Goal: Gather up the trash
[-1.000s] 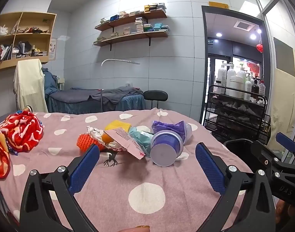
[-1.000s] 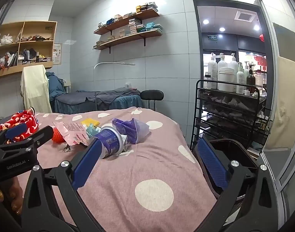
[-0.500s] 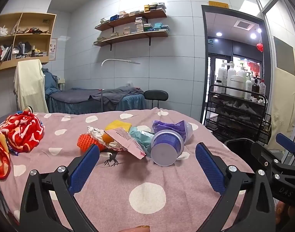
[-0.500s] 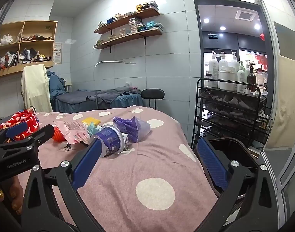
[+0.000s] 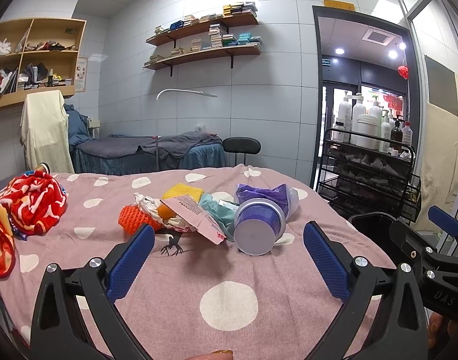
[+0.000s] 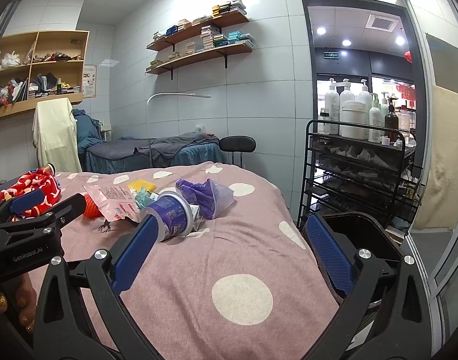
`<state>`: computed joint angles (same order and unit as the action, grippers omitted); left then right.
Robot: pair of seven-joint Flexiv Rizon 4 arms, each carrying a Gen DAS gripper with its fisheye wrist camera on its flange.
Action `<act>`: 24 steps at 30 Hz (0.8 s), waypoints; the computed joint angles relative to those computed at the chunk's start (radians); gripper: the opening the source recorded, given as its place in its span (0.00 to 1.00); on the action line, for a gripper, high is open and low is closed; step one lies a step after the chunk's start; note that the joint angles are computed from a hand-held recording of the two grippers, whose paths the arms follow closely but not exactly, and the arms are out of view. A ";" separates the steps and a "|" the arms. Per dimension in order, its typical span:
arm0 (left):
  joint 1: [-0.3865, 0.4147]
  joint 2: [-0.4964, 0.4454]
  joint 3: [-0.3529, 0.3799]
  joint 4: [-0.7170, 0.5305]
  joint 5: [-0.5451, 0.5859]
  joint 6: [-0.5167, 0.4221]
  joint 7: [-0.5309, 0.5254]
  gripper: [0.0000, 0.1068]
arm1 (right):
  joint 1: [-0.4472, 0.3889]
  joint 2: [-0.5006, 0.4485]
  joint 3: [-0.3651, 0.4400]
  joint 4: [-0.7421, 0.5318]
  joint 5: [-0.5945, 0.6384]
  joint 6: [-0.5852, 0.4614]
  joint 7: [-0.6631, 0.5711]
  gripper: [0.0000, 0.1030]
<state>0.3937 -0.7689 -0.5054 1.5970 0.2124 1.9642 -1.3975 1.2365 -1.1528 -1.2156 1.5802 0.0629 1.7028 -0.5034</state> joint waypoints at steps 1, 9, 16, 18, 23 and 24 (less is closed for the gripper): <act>0.000 -0.001 0.000 -0.002 -0.001 -0.002 0.000 0.92 | -0.001 0.001 0.001 0.000 0.000 0.001 -0.001 0.95; 0.005 -0.004 -0.006 -0.002 0.007 -0.001 0.002 0.92 | -0.001 0.001 0.001 0.000 0.002 0.002 -0.003 0.95; 0.006 -0.005 -0.007 -0.003 0.007 0.001 0.002 0.92 | -0.001 0.000 0.000 -0.001 0.003 0.004 -0.004 0.95; 0.008 -0.004 -0.007 -0.001 0.009 0.003 0.002 0.92 | 0.000 0.000 0.000 0.000 0.004 0.006 -0.006 0.95; 0.008 -0.003 -0.007 -0.001 0.009 0.001 0.000 0.92 | 0.004 0.000 -0.003 0.002 0.008 0.005 -0.009 0.95; 0.007 -0.003 -0.006 -0.001 0.009 0.001 0.000 0.92 | 0.004 0.000 -0.003 0.002 0.008 0.005 -0.009 0.95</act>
<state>0.4007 -0.7721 -0.5118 1.5958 0.2212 1.9650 -1.3975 1.2403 -1.1529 -1.2191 1.5819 0.0712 1.7079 -0.5124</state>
